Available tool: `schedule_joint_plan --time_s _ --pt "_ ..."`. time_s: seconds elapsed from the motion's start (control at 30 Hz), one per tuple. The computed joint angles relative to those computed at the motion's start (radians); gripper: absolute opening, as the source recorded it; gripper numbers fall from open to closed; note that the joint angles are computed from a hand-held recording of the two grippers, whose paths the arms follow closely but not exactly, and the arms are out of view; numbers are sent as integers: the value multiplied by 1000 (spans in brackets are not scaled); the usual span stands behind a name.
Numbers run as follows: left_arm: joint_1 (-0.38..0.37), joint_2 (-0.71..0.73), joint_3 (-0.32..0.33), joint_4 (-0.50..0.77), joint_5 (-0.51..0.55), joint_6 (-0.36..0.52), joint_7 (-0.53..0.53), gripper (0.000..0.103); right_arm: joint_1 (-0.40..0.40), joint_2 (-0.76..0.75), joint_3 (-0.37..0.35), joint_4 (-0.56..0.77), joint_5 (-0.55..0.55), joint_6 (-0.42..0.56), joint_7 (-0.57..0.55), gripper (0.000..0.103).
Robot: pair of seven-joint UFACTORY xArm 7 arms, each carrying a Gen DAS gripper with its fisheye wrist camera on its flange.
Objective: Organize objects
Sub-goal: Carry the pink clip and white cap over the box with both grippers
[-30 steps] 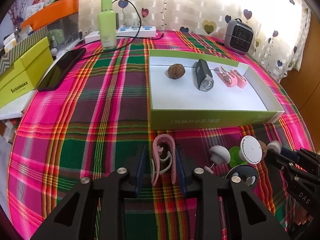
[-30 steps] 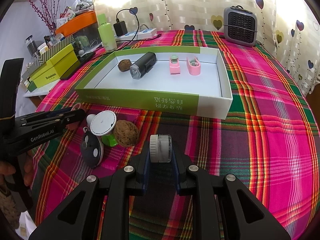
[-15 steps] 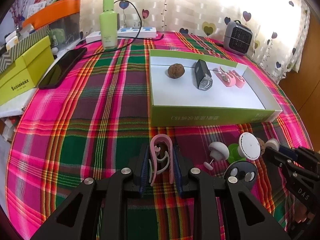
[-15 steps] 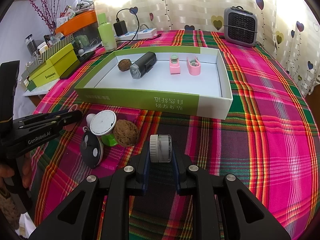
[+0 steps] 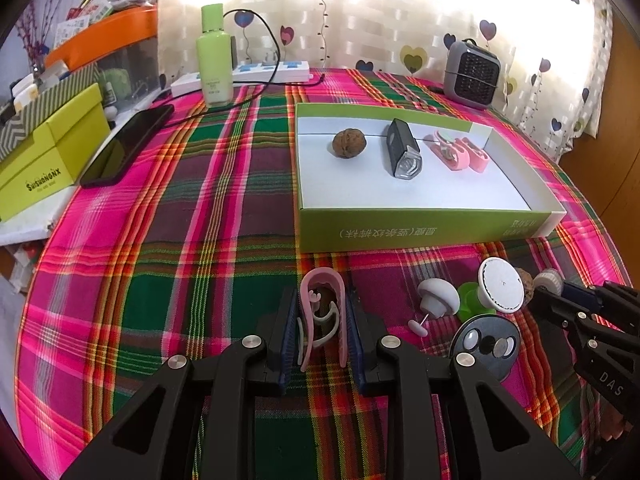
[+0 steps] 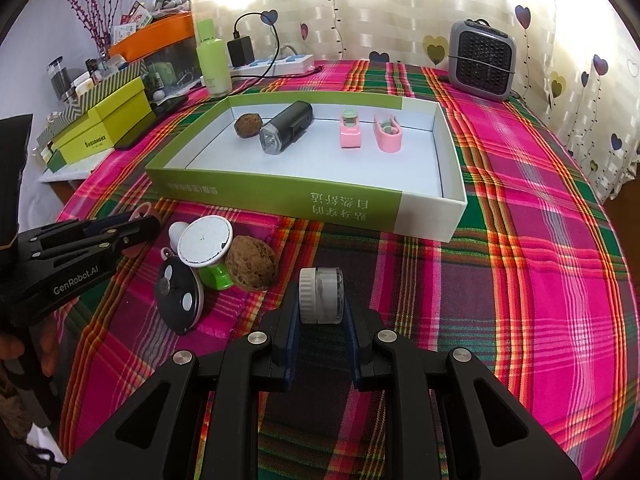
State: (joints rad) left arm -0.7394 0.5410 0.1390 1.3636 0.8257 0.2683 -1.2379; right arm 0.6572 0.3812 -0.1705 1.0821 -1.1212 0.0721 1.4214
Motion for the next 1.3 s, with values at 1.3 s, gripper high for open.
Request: schedule_joint_plan --time_s 1.3 --pt "17 -94 -77 -14 188 69 -189 21 -52 -52 50 25 -207 -19 132 20"
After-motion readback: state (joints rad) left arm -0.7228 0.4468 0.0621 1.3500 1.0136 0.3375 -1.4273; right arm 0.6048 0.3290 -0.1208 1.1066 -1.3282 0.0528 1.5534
